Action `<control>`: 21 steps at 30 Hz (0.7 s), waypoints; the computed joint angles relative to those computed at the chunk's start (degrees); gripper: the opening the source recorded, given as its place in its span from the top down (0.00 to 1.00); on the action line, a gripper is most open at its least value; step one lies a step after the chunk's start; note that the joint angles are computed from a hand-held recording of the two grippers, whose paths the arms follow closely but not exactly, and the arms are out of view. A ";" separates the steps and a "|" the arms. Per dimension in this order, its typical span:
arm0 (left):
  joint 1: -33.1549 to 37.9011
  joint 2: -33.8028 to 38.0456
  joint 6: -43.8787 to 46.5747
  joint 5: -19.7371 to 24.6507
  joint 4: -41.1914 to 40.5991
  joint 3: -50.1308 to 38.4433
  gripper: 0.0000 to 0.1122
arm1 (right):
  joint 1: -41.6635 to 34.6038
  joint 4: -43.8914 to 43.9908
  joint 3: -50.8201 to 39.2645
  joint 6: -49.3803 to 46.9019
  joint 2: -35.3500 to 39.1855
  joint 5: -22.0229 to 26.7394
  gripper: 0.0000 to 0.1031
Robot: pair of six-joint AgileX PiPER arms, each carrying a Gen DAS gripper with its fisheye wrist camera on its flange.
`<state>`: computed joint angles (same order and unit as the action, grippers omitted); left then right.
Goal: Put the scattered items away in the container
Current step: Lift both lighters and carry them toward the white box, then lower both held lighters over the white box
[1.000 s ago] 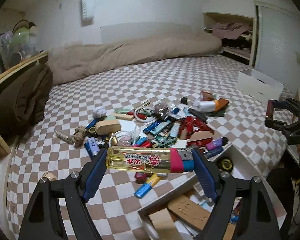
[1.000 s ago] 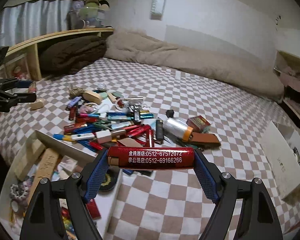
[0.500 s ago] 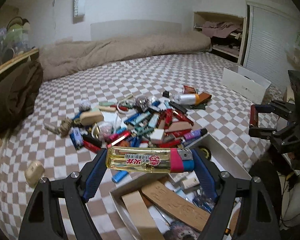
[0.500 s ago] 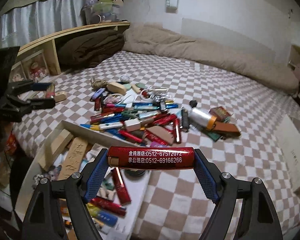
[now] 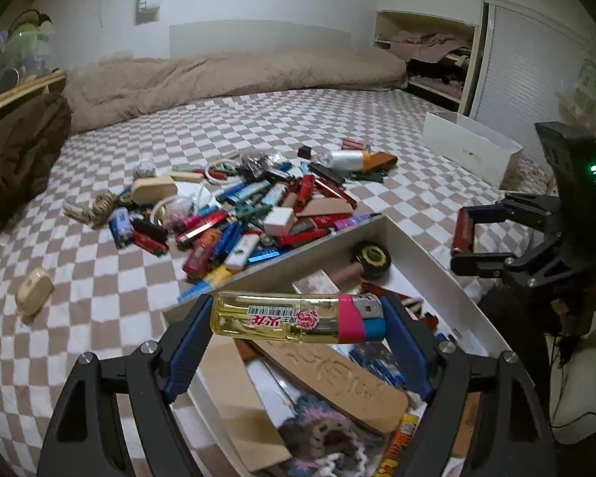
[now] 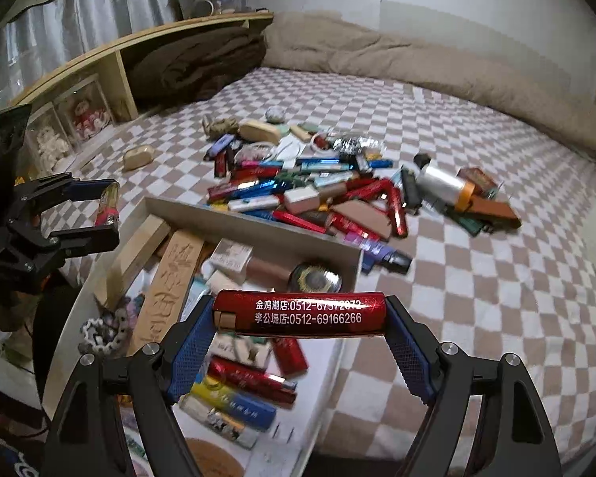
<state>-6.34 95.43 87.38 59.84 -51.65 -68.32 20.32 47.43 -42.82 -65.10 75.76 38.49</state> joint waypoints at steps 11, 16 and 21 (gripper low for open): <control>3.66 -2.79 3.64 -1.49 -3.97 7.60 0.26 | 0.44 1.72 7.26 2.24 -4.12 0.46 0.20; 4.69 -3.43 6.35 -1.89 -5.71 10.53 0.26 | 1.02 3.24 10.51 4.09 -6.22 1.08 0.20; 5.92 -4.08 8.23 -3.16 -7.15 12.62 0.26 | 2.92 4.19 14.44 6.37 -6.90 -1.54 0.20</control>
